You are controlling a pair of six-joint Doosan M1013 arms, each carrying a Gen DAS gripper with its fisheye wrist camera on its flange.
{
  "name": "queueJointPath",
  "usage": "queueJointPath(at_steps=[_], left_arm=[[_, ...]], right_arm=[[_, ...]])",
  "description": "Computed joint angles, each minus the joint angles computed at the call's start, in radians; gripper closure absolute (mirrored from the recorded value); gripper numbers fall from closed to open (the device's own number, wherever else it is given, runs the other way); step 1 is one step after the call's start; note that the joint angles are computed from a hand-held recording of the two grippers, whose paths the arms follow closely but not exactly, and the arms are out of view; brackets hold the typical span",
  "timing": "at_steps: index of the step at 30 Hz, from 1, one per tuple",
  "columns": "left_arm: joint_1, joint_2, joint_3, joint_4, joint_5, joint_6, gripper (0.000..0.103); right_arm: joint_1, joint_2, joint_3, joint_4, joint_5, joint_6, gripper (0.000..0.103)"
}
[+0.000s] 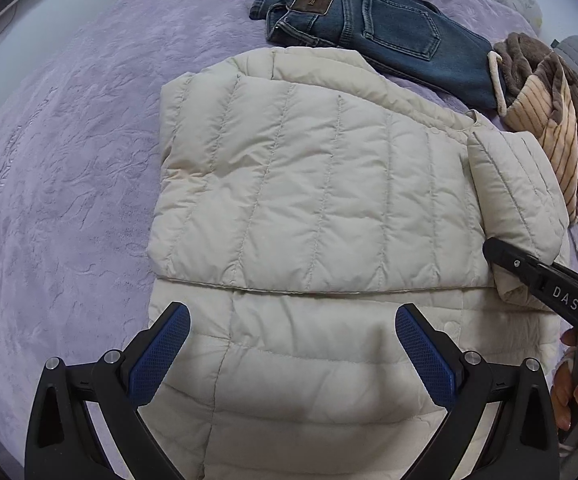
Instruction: Fold large clothes
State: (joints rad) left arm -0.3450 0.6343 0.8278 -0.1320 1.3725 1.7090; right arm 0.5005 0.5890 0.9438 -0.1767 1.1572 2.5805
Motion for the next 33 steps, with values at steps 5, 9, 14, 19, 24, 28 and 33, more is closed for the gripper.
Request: queueJointPath(at_steps=[5, 9, 14, 19, 24, 28, 33], left_arm=[[0.003, 0.007, -0.007, -0.021, 0.000, 0.001, 0.000], [0.008, 0.015, -0.026, -0.055, -0.002, 0.007, 0.000], [0.023, 0.039, -0.072, -0.106, 0.007, -0.004, 0.000], [0.046, 0.067, -0.119, -0.184, 0.027, -0.012, 0.000], [0.092, 0.117, -0.196, -0.394, 0.073, -0.037, 0.000], [0.115, 0.168, -0.271, -0.520, 0.133, -0.070, 0.000], [0.132, 0.228, -0.341, -0.676, 0.215, -0.143, 0.000]], right_arm=[[0.005, -0.004, 0.011, -0.018, 0.029, 0.064, 0.075], [0.017, -0.040, 0.040, -0.048, 0.002, 0.147, 0.039], [0.036, -0.115, 0.131, -0.187, -0.062, 0.372, 0.039], [-0.012, -0.174, 0.264, -0.170, -0.278, 0.614, 0.097], [0.004, -0.094, 0.114, -0.230, -0.203, 0.415, 0.098], [0.022, 0.003, -0.056, -0.164, -0.123, 0.108, 0.098], [0.033, 0.079, -0.164, -0.039, -0.053, -0.101, 0.097]])
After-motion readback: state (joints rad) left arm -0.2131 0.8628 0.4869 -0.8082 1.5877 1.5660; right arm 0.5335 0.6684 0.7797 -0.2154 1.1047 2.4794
